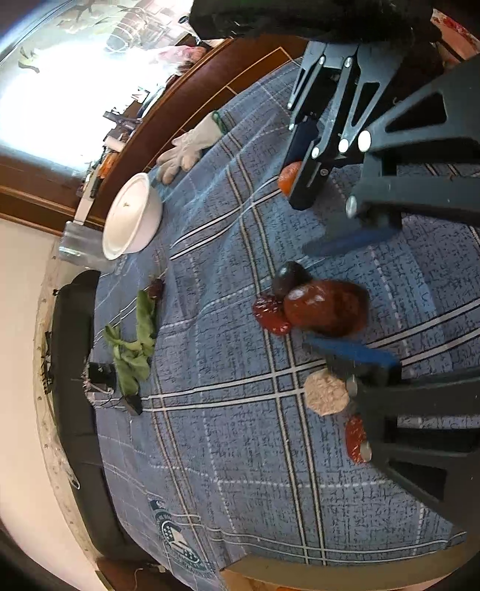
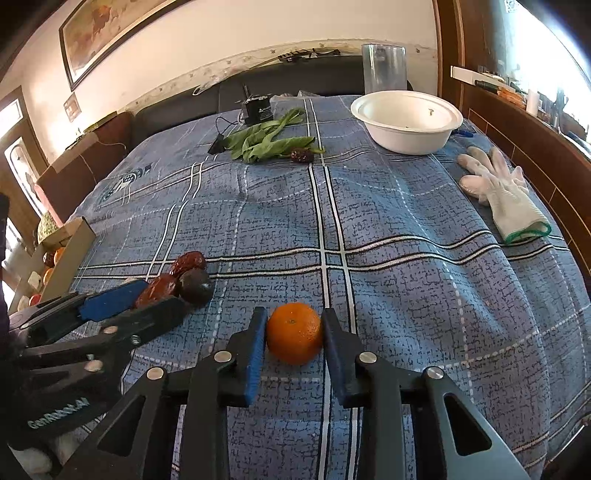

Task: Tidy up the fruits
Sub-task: 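Grasp the large dried red date with the left tool while the right tool grasps the tangerine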

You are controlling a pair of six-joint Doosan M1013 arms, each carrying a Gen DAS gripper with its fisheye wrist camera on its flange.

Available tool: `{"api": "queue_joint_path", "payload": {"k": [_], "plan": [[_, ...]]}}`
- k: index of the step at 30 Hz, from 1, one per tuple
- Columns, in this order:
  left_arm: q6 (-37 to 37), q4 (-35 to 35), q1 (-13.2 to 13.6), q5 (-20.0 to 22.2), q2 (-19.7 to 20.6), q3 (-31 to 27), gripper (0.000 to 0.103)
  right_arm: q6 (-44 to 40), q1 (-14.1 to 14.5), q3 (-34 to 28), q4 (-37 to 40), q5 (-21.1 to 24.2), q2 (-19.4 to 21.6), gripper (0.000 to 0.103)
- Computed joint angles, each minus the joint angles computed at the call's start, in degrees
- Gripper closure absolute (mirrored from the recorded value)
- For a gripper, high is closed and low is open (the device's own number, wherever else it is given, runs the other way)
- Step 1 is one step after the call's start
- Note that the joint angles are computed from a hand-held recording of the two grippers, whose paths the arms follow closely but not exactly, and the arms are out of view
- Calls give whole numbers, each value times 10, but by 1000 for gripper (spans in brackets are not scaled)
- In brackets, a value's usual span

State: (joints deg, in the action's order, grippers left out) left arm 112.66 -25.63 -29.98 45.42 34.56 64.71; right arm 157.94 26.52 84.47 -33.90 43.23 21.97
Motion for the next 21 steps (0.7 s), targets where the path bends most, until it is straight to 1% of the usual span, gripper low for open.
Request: {"api": "queue_joint_path", "payload": {"k": [1, 7, 11, 16, 21], "plan": [[1, -1, 0, 6, 1, -1, 73, 0, 1, 0, -2, 1, 0, 71], [4, -15, 2, -18, -11, 23, 73, -1, 6, 2, -9, -2, -2, 71], [22, -33, 5, -34, -19, 39, 73, 2, 9, 5, -16, -8, -5, 71], [20, -41, 7, -36, -19, 40, 73, 14, 9, 6, -22, -7, -5, 71], [21, -49, 10, -56, -32, 60, 73, 33, 7, 12, -29, -13, -8, 71]]}}
